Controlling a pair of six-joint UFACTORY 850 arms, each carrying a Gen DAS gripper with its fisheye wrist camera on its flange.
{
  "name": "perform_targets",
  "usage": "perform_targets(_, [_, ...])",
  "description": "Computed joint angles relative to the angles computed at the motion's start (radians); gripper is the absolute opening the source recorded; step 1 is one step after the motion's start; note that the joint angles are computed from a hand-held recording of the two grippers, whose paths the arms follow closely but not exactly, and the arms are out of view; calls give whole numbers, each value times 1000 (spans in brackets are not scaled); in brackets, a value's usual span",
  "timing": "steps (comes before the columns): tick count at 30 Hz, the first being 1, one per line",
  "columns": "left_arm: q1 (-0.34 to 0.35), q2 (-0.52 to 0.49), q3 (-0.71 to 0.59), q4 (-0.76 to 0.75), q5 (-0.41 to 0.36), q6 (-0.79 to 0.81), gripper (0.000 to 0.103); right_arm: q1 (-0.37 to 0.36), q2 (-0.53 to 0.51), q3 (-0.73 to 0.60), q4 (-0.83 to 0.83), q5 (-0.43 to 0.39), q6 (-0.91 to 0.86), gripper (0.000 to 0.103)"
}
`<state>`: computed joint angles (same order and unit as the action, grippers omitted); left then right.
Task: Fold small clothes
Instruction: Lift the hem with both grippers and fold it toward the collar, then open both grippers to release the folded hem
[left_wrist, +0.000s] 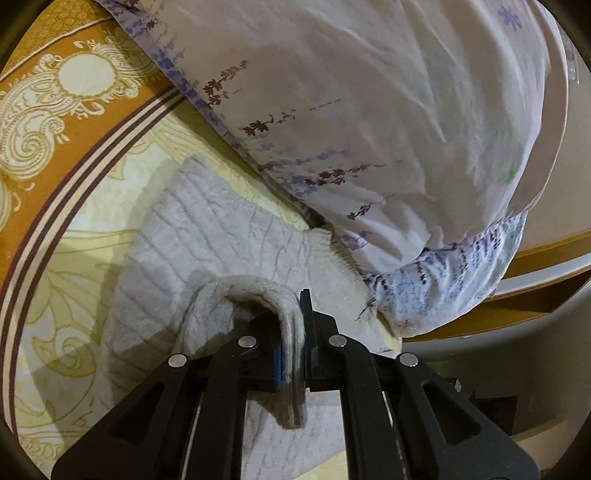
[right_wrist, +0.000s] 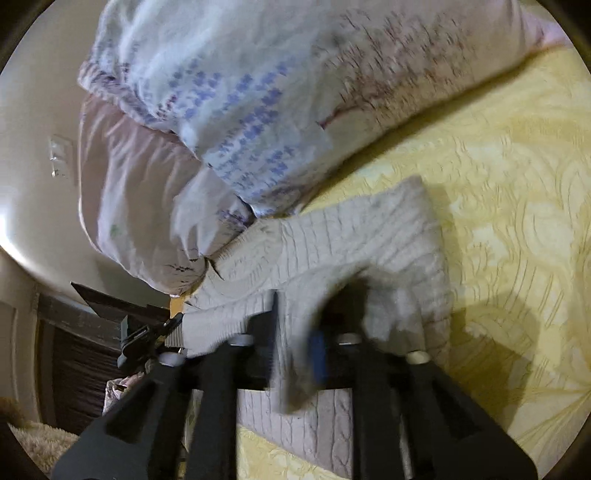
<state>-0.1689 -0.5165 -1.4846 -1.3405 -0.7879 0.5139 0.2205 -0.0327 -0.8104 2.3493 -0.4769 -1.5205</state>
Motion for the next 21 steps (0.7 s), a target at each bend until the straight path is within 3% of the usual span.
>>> perform_targets(3, [-2, -25, -28, -13, -3, -36, 6, -20, -35, -24, 71, -45, 3, 8])
perform_targets(6, [-1, -55, -52, -19, -11, -114, 9, -28, -92, -85, 33, -10, 88, 28])
perform_targets(7, [1, -59, -52, -31, -16, -121, 14, -25, -104, -100, 22, 4, 103, 42])
perform_targets(9, [5, -59, -43, -82, -27, -107, 22, -18, -117, -115, 53, 16, 81, 46])
perform_targets(11, [11, -49, -31, -128, -38, -73, 47, -10, -110, -112, 102, 17, 34, 53])
perform_targets(12, [14, -35, -18, -157, -30, -43, 55, -6, -97, -104, 128, 30, 2, 53])
perform_targets(13, [16, -23, -11, -152, -9, -40, 73, -2, -83, -97, 138, 48, -19, 53])
perform_targets(14, [17, -2, 0, -147, 22, -26, 78, 1, -72, -90, 149, 65, -40, 53])
perform_targets(16, [22, 20, 7, -113, 44, -23, 77, 15, -30, -61, 221, 121, -146, 53])
perform_targets(18, [15, 45, 1, 47, 93, -83, 75, 34, 20, -24, 326, 195, -292, 51])
perform_targets(21, [-10, 72, -7, 304, 114, -172, 63, 60, 68, 15, 458, 289, -479, 48])
